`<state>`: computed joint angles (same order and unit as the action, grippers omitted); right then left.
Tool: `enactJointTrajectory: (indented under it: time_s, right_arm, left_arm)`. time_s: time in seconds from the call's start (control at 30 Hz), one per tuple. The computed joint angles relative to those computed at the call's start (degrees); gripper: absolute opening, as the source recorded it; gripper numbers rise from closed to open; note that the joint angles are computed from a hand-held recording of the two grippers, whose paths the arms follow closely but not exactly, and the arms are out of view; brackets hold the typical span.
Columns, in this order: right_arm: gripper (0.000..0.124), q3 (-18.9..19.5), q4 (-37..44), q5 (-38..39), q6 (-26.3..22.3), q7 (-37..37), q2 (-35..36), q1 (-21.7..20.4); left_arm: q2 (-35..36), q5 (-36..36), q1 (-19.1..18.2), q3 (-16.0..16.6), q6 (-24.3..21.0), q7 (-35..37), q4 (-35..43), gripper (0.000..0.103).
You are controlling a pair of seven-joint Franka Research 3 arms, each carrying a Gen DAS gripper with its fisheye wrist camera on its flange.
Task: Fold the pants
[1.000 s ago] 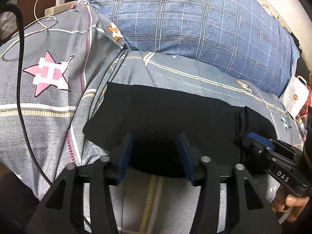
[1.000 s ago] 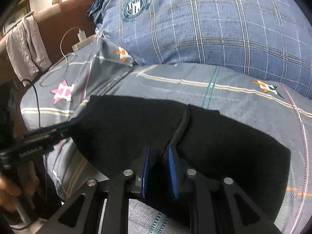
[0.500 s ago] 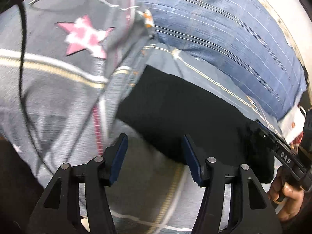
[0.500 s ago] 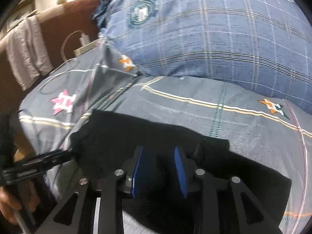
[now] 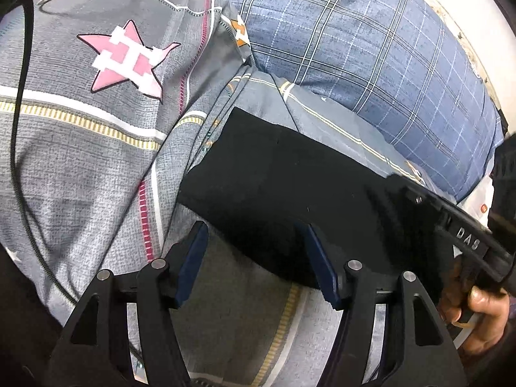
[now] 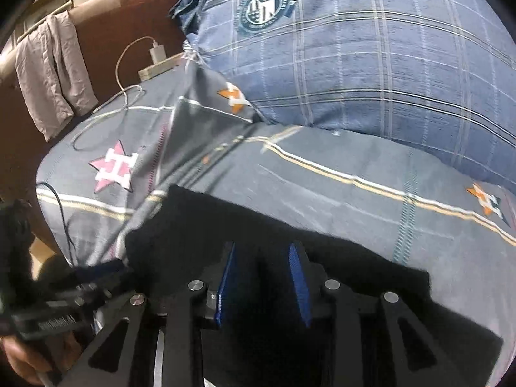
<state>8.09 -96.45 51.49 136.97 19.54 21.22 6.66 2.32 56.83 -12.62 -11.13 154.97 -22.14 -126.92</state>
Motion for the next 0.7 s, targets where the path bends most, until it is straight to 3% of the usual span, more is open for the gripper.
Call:
enactJointTrajectory:
  time_s: [0.17,0.3,0.7]
  right_arm:
    - [0.041,0.8,2.1,-0.3,-1.2,-0.4,1.0,0.8]
    - [0.042,0.8,3.7,-3.0,-1.2,-0.1,2.1,2.1]
    - [0.044,1.3,11.0,-10.8,-4.7,3.3,7.2,4.5]
  left_arm:
    - [2.5,-2.0,0.2,0.5,2.6,2.1,1.3,0.063]
    - [3.0,-1.0,-0.6,1.2,1.9,1.0,1.8,0.068]
    - [3.3,2.2,-0.3,2.2,4.0,-0.9,1.6,0.07]
